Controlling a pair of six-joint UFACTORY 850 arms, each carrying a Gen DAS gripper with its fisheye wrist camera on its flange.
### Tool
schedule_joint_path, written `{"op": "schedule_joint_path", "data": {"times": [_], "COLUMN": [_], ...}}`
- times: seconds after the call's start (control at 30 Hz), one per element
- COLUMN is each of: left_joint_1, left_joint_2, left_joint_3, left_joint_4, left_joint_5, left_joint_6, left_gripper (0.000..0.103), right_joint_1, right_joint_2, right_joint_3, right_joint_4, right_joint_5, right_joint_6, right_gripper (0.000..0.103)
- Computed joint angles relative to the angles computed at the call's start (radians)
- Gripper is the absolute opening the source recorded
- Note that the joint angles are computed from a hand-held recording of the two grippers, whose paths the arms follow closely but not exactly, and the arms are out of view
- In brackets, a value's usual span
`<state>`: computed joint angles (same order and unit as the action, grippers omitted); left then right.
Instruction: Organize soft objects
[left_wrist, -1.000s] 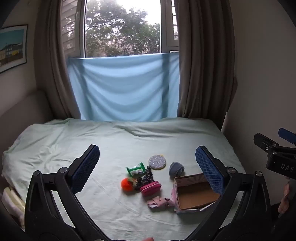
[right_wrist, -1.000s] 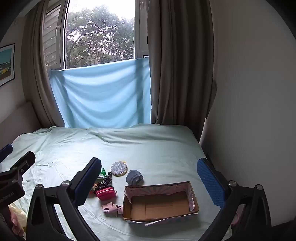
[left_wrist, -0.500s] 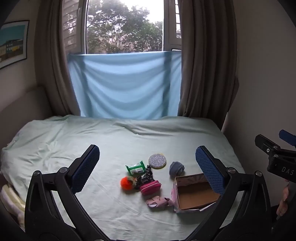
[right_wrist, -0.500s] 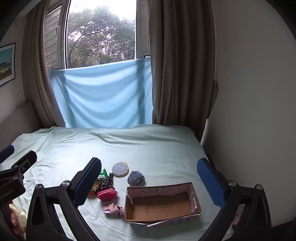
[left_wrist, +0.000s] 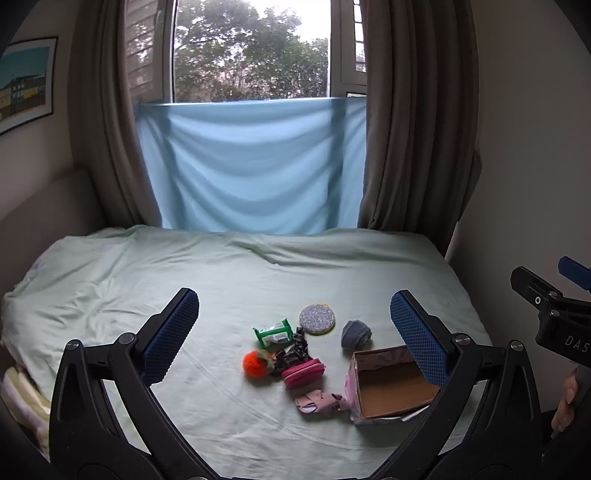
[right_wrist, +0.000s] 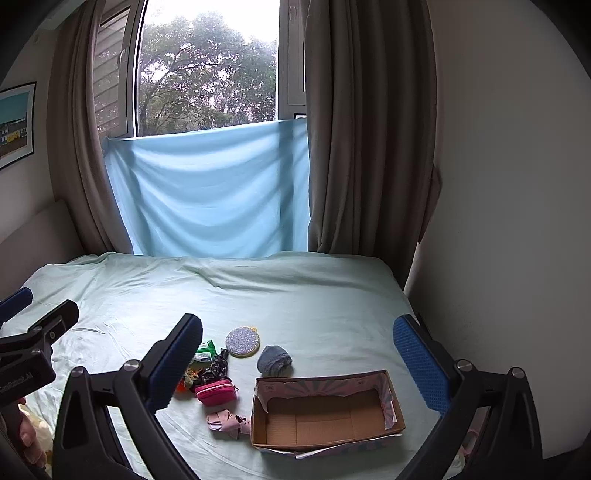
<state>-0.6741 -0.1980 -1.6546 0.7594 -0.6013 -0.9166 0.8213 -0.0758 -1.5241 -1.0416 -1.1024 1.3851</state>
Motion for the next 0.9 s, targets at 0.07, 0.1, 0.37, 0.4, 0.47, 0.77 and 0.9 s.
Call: {"op": "schedule_joint_path", "data": {"times": [0.07,0.1,0.37,0.4,0.47,0.77,0.9], "left_joint_1": [0.003,0.004,0.009,0.009,0.004,0.005,0.009], "left_joint_2": [-0.004,-0.007,-0.019,-0.021,-0.023,-0.022,-0.024], "left_joint_3": [-0.004,-0.007,-0.025,-0.027,-0.027,-0.025,-0.03], "left_joint_4": [-0.014,-0.02,-0.03,-0.029,-0.018,-0.015,-0.022], "left_joint_5": [0.004,0.002,-0.006,-0.007,-0.012,-0.012,-0.012], "left_joint_6": [0.012,0.018,0.029,0.028,0.018,0.015,0.022], "left_gripper": [0.103,0.103,0.103,0.103,0.103,0.103,0.103], "right_joint_1": [-0.005,-0.004,-0.006,-0.005,-0.006,-0.005,-0.006], "right_joint_2": [0.0,-0.002,-0.011,-0.007,-0.004,-0.005,-0.004], "right_joint_3": [0.002,-0.001,-0.014,-0.007,-0.003,-0.003,-0.001], "right_joint_4": [0.005,0.005,0.011,0.01,0.01,0.007,0.008], "right_joint_5": [0.007,0.004,0.01,0.013,0.019,0.023,0.024], "right_joint_6": [0.001,0.002,-0.008,-0.005,0.0,0.009,0.007], "right_gripper": [0.103,0.103,0.103,0.103,0.103,0.103,0.103]}}
